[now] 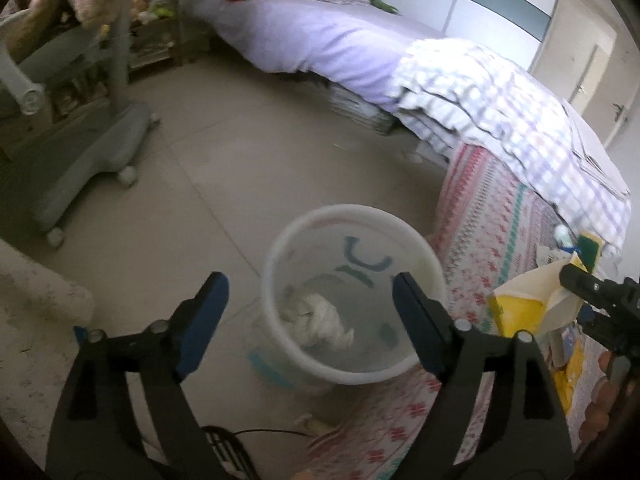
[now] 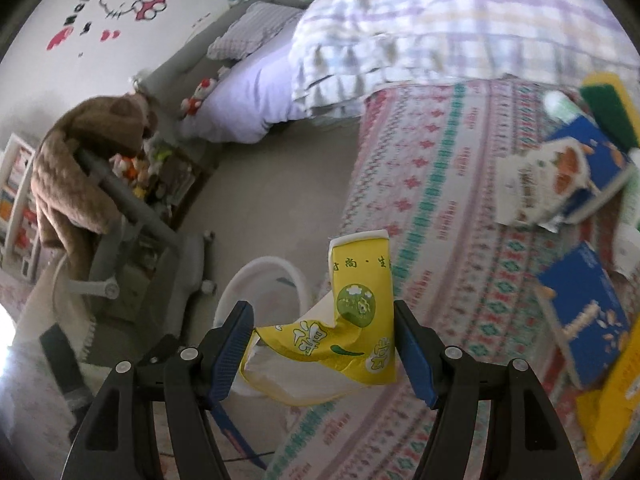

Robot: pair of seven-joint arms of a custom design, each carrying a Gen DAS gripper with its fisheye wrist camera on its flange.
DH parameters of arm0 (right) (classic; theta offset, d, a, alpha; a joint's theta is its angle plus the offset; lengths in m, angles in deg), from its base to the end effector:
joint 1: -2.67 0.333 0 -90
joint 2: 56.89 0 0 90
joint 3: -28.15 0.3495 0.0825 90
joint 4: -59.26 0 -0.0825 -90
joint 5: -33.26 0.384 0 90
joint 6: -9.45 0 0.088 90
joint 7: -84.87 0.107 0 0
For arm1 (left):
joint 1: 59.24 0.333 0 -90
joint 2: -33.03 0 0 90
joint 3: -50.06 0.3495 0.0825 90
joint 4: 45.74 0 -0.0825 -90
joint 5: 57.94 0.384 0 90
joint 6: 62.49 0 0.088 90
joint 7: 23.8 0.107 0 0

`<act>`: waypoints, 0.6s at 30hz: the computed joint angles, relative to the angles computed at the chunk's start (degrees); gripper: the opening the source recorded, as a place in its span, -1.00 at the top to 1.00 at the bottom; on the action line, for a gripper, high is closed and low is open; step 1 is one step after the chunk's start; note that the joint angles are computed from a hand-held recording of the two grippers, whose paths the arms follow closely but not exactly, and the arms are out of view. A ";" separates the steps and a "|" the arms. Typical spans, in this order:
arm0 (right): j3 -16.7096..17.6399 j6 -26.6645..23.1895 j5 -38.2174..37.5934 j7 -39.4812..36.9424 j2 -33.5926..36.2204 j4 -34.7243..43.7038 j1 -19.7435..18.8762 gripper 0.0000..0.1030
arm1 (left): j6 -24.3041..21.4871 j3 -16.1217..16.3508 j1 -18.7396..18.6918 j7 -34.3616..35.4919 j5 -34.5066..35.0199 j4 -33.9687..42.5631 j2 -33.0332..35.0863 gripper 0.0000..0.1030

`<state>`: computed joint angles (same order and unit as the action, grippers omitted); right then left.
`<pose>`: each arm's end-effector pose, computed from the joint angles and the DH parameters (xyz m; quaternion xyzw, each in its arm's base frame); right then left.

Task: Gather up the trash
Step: 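Carry the tissue with the left tool into the wastebasket while the right tool drops the snack bag in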

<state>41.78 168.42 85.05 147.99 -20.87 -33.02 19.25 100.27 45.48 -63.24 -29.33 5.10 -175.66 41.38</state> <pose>0.6759 0.3144 0.3389 -0.6942 0.6061 0.0747 0.3811 0.5396 -0.1279 0.3560 -0.8223 0.4757 -0.2132 0.2282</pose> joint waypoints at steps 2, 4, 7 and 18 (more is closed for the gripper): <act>-0.56 0.37 -1.30 1.06 1.04 1.43 1.36 -0.38 | -1.78 0.04 0.23 0.47 -0.88 -1.19 -1.17 -0.73; -1.23 0.57 -3.21 2.62 2.31 3.25 2.92 -0.38 | -2.49 0.03 0.71 0.53 -1.70 -2.21 -1.89 -0.77; -2.49 1.08 -6.90 5.50 4.53 6.34 5.67 -0.39 | -2.75 -0.06 1.41 1.09 -2.42 -3.29 -2.54 -0.86; -0.79 3.67 -12.41 8.27 7.98 10.43 7.31 -0.74 | -3.89 -0.77 1.96 4.69 -3.03 -4.72 -3.85 -0.91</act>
